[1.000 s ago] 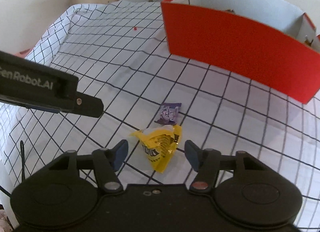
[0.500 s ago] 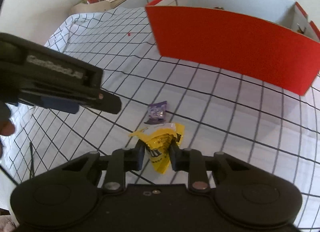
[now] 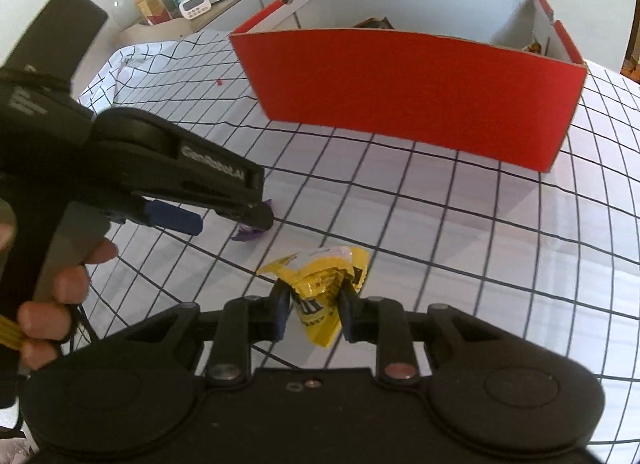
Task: Organize snacks
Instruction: 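Grasp the yellow M&M's bag with the right tool while the left tool grasps the purple candy, then carry the M&M's bag and purple candy up and over the red box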
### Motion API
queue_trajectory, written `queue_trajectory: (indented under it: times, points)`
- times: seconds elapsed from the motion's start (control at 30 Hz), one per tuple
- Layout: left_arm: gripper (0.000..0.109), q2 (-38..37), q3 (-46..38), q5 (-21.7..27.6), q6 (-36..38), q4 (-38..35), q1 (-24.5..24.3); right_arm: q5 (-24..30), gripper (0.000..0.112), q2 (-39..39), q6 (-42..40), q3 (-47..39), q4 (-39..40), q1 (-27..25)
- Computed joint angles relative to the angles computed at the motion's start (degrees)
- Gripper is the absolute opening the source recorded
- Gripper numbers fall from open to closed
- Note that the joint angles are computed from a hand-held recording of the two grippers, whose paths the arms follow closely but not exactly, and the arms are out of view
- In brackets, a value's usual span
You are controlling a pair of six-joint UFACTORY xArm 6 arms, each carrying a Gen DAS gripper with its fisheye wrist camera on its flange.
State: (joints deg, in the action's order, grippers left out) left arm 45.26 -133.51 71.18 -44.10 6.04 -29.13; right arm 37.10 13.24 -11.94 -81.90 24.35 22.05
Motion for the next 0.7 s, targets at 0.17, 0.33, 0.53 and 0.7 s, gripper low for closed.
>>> queue_trajectory:
  times: [0.17, 0.33, 0.53, 0.7]
  points:
    - [0.052, 3.18, -5.05, 1.97, 0.33, 1.8, -0.69, 0.3, 0.024, -0.09, -0.32, 0.02, 0.07, -0.53]
    - [0.025, 3.04, -4.62, 1.59, 0.66, 3.31, -1.15, 0.23, 0.024, -0.15, -0.09, 0.15, -0.11, -0.76]
    - [0.021, 0.17, 0.58, -1.14, 1.1, 3.31, -1.28, -0.13, 0.024, -0.22, 1.53, 0.16, -1.44, -0.51]
    - [0.02, -4.76, 8.33, -5.66, 0.32, 2.68, -0.84, -0.77, 0.024, -1.28, 3.3, 1.14, -2.46, -0.45]
